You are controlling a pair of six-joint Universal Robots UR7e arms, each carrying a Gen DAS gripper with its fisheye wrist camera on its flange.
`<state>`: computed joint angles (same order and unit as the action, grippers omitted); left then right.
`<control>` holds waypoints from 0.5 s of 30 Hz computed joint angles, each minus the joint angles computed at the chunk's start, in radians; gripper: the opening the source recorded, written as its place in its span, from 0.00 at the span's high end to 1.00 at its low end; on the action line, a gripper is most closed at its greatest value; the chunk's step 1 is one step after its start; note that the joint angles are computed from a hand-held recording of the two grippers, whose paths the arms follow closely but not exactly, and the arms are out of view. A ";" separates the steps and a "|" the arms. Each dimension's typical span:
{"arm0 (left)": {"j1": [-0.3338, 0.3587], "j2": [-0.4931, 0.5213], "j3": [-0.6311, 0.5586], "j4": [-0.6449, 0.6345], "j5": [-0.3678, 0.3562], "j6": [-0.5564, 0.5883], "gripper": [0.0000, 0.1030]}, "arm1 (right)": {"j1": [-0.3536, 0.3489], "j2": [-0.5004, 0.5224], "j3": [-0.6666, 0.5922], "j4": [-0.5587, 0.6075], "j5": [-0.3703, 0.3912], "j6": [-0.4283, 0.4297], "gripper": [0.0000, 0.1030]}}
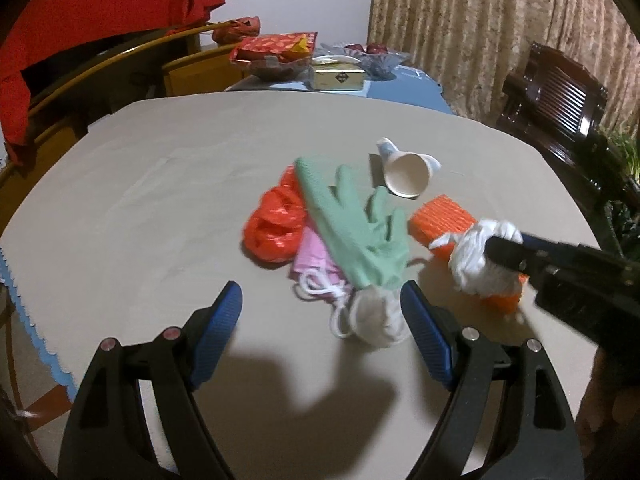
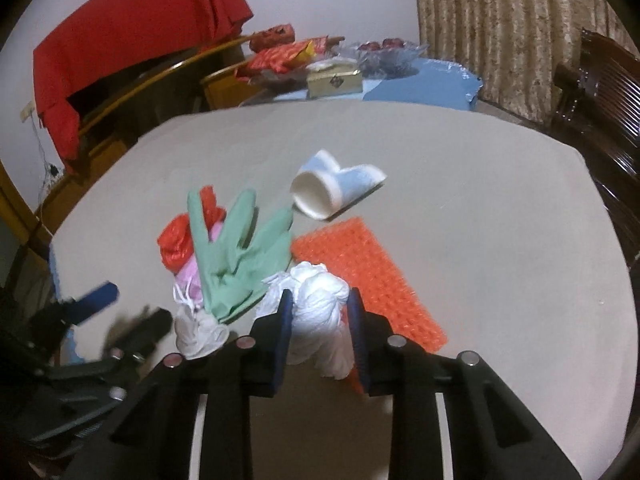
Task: Collect trash
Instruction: 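Grasp a white tissue with the right tool while the left tool grasps the other green glove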
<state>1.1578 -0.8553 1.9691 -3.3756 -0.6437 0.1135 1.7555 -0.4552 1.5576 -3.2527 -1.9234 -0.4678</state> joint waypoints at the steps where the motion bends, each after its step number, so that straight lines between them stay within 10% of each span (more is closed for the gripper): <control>1: 0.000 0.007 -0.008 0.008 -0.002 -0.003 0.23 | -0.001 -0.005 0.001 -0.002 0.003 0.001 0.74; 8: 0.002 0.064 -0.069 0.068 -0.004 -0.023 0.27 | -0.019 -0.036 0.005 -0.008 0.011 0.011 0.74; 15: 0.019 0.090 -0.120 0.194 -0.025 -0.079 0.63 | -0.038 -0.055 0.023 -0.011 0.022 0.016 0.73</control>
